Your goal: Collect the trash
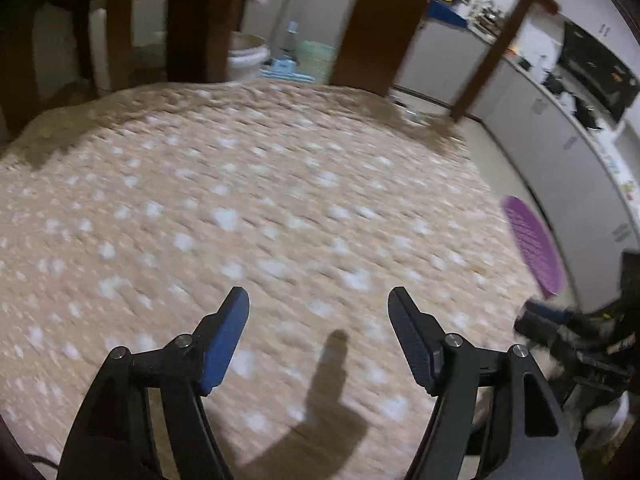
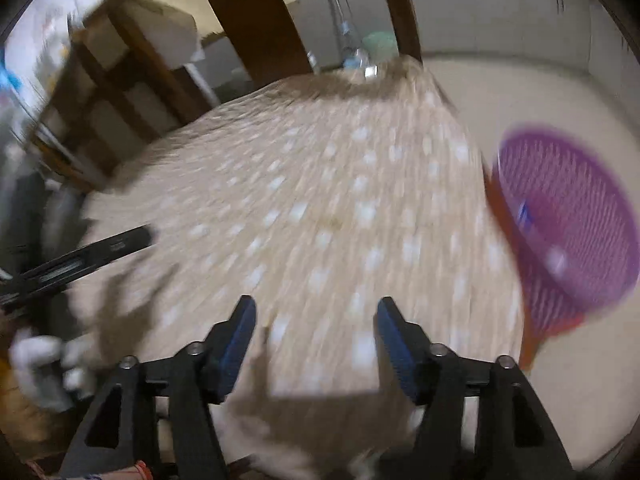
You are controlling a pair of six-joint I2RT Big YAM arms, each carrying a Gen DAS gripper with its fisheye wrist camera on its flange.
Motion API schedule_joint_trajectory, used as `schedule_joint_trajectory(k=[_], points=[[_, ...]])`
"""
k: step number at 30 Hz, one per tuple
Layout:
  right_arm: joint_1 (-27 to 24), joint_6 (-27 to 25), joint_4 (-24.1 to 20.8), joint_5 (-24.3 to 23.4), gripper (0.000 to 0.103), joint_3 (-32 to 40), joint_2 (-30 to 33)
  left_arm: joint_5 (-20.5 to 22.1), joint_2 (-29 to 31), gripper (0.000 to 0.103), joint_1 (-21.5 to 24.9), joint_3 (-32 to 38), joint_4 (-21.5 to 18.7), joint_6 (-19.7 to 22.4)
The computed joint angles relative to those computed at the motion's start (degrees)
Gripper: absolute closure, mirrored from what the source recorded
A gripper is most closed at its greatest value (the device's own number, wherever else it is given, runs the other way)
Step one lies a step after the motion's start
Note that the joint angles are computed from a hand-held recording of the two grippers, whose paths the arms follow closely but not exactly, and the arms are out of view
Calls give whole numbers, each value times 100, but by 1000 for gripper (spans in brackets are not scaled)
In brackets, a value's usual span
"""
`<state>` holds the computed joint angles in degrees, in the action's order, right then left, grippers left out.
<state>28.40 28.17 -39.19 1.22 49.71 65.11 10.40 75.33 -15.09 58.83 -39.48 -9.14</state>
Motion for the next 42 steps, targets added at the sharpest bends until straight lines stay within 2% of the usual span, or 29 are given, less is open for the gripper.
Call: schedule_joint_trajectory(k=[2,5,8,9,10,11,13,14,15,16,18,42], points=[[50,-418,120,705,30,447,698,-179,182,32,169,100,74,48],[-44,-781,10,1068,18,1159,1652,-513,495,32,378,302,122,193],[-3,-944,-87,1533,1,1655,2183,-611,849,31,640,512,265,337],[-19,-950,-190,1639,0,1854,2342,-561,968,31,716,597,321,379],[-50,-955,-244,1660,0,1997,2456,-517,1012,26,745,638,364,398],[-130,-984,-229,1465,0,2177,2631,-532,1108,23,759,726,433,456],[-325,-916,-16,1009,0,2360,2848,-823,1236,17,682,849,495,552],[-382,-896,142,981,0,2365,2890,-1028,1366,12,642,966,487,593],[-414,-954,227,984,0,2396,2942,-1054,1466,9,632,1059,445,574],[-413,-1055,230,1017,0,2423,2965,-980,1549,4,661,1132,404,527],[-425,-1050,324,1010,0,2354,2936,-859,1593,0,699,1170,407,540],[-442,-1071,334,1002,0,2350,2939,-1051,1678,0,618,1196,432,578]])
